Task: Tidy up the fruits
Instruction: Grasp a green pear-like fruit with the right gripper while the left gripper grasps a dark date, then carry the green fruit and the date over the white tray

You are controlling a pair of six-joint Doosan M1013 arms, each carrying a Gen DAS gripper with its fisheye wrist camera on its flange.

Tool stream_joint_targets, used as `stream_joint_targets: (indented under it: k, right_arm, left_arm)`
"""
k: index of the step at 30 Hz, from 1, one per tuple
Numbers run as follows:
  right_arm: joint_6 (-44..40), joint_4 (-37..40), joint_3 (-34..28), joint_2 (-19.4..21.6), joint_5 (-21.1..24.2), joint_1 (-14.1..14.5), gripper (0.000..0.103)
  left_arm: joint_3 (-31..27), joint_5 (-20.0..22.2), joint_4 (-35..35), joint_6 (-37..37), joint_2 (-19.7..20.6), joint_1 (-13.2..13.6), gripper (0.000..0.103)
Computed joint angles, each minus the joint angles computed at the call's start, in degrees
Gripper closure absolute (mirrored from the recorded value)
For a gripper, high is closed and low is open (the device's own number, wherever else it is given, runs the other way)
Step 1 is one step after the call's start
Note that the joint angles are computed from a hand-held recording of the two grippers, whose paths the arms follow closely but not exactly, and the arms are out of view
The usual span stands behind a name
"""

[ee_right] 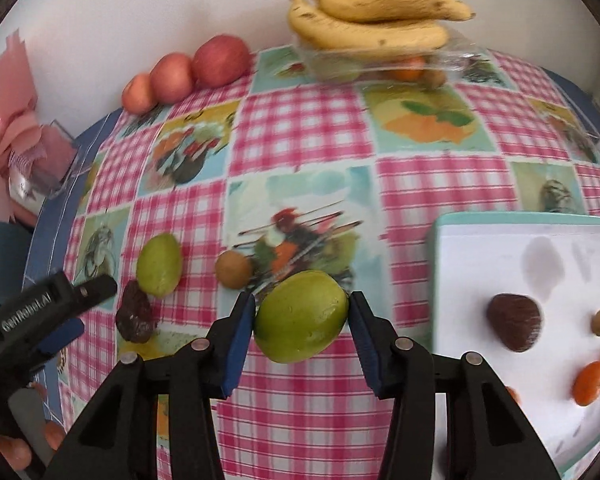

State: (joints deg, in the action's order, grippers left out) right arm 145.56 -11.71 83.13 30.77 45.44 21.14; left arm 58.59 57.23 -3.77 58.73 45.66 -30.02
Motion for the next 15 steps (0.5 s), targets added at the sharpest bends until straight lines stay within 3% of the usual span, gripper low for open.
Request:
stream_joint_targets:
  k: [6, 15]
  right_arm:
    - [2.0, -0.92, 1.19, -1.42, -0.52, -0.52, 0.054]
    - [2.74, -1.16, 1.94, -2.19, -0.98, -0.77, 0.054]
  left_arm:
    - [-0.95, 1.06, -1.56, 2.61, 0.64, -0.29, 0.057]
    - [-1.33, 1.54, -2.25, 3.69, 1.23, -0.39, 0.064]
